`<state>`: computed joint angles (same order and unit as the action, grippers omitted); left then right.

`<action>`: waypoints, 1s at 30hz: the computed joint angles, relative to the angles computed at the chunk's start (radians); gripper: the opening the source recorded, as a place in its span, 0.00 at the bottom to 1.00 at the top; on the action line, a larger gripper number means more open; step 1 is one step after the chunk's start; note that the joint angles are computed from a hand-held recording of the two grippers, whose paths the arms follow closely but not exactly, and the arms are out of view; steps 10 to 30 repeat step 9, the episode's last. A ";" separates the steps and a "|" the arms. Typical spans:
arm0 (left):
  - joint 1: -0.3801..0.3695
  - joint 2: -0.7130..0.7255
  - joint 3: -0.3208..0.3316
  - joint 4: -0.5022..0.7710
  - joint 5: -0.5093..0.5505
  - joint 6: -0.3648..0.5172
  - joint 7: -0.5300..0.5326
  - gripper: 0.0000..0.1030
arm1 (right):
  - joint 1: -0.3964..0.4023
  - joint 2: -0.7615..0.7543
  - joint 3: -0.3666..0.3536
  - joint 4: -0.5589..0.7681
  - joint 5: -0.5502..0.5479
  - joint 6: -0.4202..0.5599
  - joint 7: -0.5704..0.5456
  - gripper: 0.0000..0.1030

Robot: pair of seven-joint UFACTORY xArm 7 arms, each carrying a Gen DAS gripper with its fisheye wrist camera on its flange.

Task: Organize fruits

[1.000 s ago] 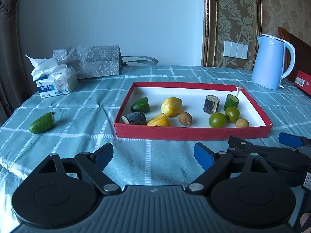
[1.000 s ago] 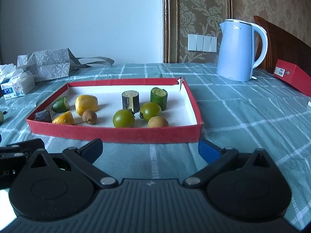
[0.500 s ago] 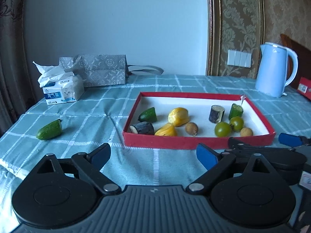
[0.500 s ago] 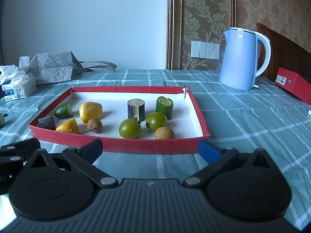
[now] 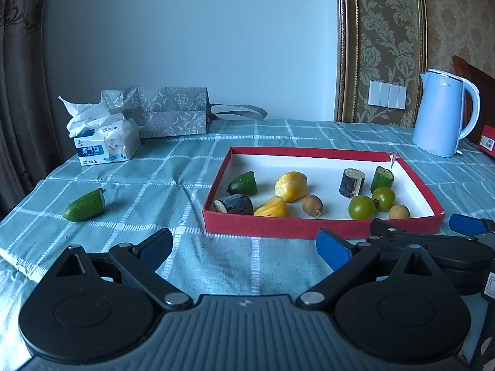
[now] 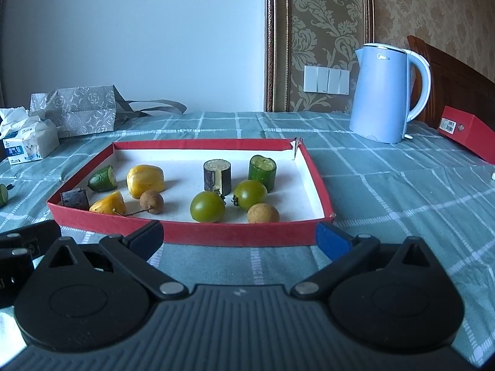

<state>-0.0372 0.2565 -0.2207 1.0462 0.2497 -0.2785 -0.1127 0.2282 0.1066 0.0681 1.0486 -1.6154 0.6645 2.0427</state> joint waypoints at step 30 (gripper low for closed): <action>-0.093 -0.002 0.089 -0.011 -0.073 -0.047 0.049 0.97 | -0.003 -0.003 -0.001 -0.006 -0.001 -0.002 0.007 1.00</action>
